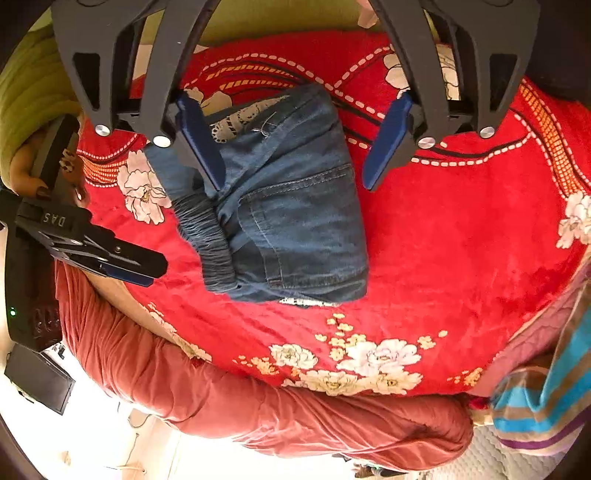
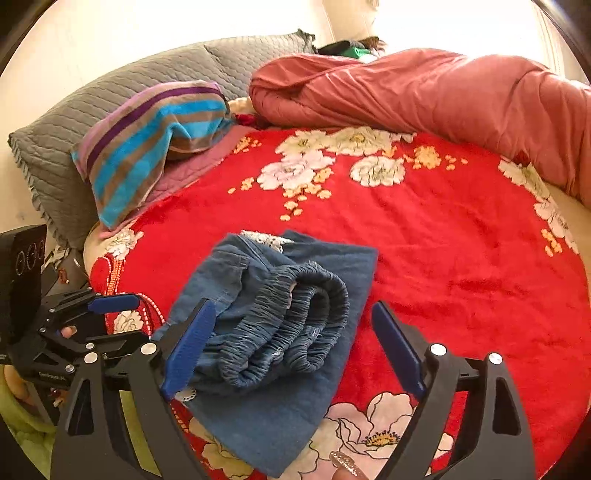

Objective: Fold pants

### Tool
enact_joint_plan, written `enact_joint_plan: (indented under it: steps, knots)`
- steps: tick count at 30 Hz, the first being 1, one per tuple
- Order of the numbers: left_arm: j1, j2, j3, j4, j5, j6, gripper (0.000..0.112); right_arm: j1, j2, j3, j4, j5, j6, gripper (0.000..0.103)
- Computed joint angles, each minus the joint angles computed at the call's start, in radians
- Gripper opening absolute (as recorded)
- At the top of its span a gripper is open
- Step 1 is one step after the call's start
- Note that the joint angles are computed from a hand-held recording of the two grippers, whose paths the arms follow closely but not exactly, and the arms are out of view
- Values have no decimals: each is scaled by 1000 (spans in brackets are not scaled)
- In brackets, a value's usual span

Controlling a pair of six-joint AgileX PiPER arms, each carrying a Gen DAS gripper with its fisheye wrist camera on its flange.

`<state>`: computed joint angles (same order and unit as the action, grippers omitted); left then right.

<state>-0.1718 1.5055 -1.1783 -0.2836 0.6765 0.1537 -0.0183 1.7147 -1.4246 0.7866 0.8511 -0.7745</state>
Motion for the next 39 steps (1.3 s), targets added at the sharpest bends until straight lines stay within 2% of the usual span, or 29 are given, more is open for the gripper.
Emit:
enact_joint_plan:
  steps: [2,4,11,17,24,31,33,39]
  knots:
    - [-8,-9,3,17,-6,-19,74,-6,-13,4,5,3,-12,86]
    - [-16,-19,4,37,-11,-33,81,-14,-28,12,13,2,-22,88]
    - [-21,-48,13,76,-27,-81,93,-36,-63,38,25,-2,-37,88]
    - [35,-30,7,41,-22,-81,93,-66,-62,55,9,-8,-18,88]
    - [91,48,-32,5,-12,-74,93,-95,-22,75,-9,1,3,87]
    - [119,143,-79,-60,13,-35,93,-104,60,54,15,73,26,75]
    - [117,165,-96,-68,17,-23,93,-107,84,36,27,85,35,68]
    - [95,230,-152,-58,24,-12,92,-80,196,-103,-19,118,108,52]
